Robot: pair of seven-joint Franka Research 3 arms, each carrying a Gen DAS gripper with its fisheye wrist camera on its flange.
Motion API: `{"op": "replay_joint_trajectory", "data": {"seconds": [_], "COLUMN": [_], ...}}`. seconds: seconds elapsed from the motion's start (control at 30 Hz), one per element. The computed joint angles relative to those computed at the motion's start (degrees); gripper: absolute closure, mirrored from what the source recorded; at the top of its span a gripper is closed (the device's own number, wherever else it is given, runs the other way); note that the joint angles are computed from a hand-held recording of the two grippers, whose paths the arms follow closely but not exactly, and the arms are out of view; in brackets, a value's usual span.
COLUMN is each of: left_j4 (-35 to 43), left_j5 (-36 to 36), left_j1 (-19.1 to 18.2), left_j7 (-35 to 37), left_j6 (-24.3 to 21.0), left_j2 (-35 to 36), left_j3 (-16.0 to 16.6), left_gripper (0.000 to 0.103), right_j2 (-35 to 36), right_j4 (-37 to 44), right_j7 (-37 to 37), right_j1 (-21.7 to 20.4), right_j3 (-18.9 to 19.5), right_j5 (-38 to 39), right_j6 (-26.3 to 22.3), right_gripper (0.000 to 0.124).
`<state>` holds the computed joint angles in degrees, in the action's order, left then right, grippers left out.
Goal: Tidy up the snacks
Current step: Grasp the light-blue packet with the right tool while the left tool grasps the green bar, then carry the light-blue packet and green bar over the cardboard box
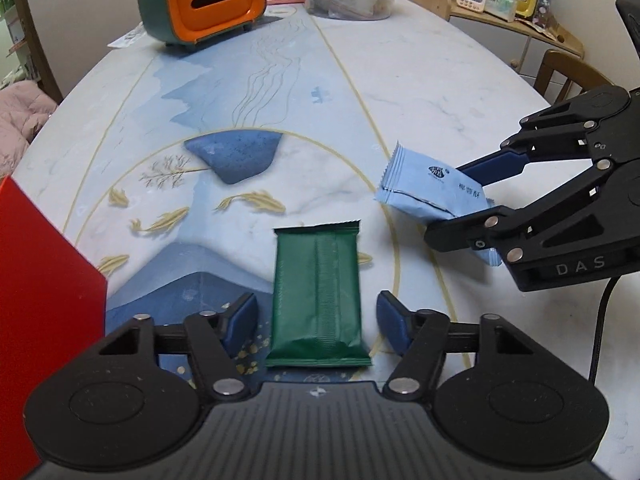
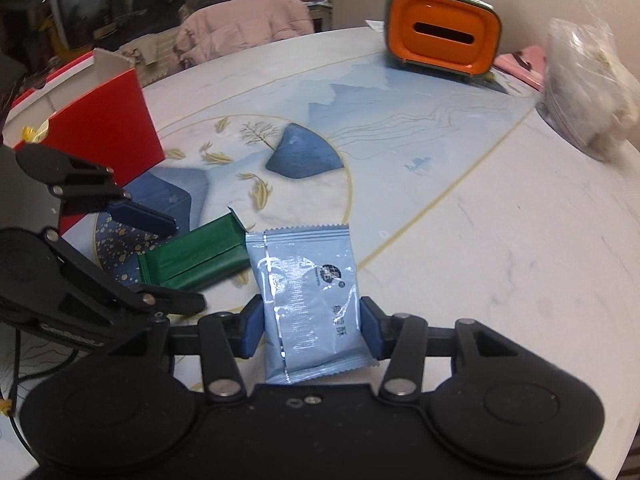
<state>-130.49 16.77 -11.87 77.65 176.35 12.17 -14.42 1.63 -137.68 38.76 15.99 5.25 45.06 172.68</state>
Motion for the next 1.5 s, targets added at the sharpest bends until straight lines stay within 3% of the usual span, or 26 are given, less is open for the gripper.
{"op": "replay_joint_trajectory", "data": {"seconds": [0.1,0.23,0.33,0.4,0.57,0.7,0.77,0.87,0.97,1.07,1.37,1.5], "left_j4": [0.29,0.41,0.38,-0.34,-2.76,-5.86,-7.75,-10.79,-13.32,-15.81,-21.31,-23.15], "left_j5": [0.38,2.40,8.10,7.43,10.20,7.59,5.02,-4.81,-17.09,-21.55,-22.20,-21.38], "left_j1": [-0.28,-2.14,-6.38,-4.62,-4.97,-2.73,-1.95,-2.86,-9.16,-13.20,-18.08,-17.91], "left_j7": [0.08,-2.14,-8.64,-8.61,-12.72,-11.23,-9.22,-1.19,9.41,13.84,17.35,18.75], "left_j6": [0.29,0.44,0.39,0.76,1.55,1.98,2.68,3.48,3.69,4.01,3.16,2.56], "left_j2": [0.18,0.12,-0.43,-1.07,-4.25,-8.11,-10.45,-14.28,-17.92,-21.68,-31.26,-34.74], "left_j3": [0.08,1.93,6.66,4.76,5.22,2.64,1.68,1.57,6.55,10.63,19.62,22.36], "left_gripper": [0.059,0.059,0.059,0.059,0.059,0.059,0.059,0.059,0.059,0.059,0.059,0.059], "right_j2": [-0.45,-1.27,-2.35,-3.38,-6.76,-10.48,-12.64,-15.97,-19.23,-21.95,-26.29,-25.61], "right_j4": [-0.77,-1.81,-3.33,-4.59,-7.98,-10.76,-11.85,-13.11,-14.03,-14.41,-12.63,-10.29], "right_j7": [1.82,4.71,12.06,18.16,29.96,43.81,49.41,55.59,60.54,64.76,75.63,80.14], "right_j1": [0.17,0.60,0.86,0.84,0.44,-4.14,-6.19,-7.59,-8.94,-9.43,-10.70,-11.23], "right_j3": [-0.04,-0.10,-0.33,-0.36,0.50,4.62,6.72,8.69,10.92,12.61,18.28,20.91], "right_j5": [-0.27,-0.86,-6.10,-10.09,-17.75,-29.65,-34.13,-38.39,-41.65,-43.99,-50.50,-53.82], "right_j6": [0.72,1.59,2.56,3.07,4.73,4.85,4.40,3.27,2.04,0.74,-2.15,-2.69], "right_gripper": [0.076,0.076,0.076,0.076,0.076,0.076,0.076,0.076,0.076,0.076,0.076,0.076]}}
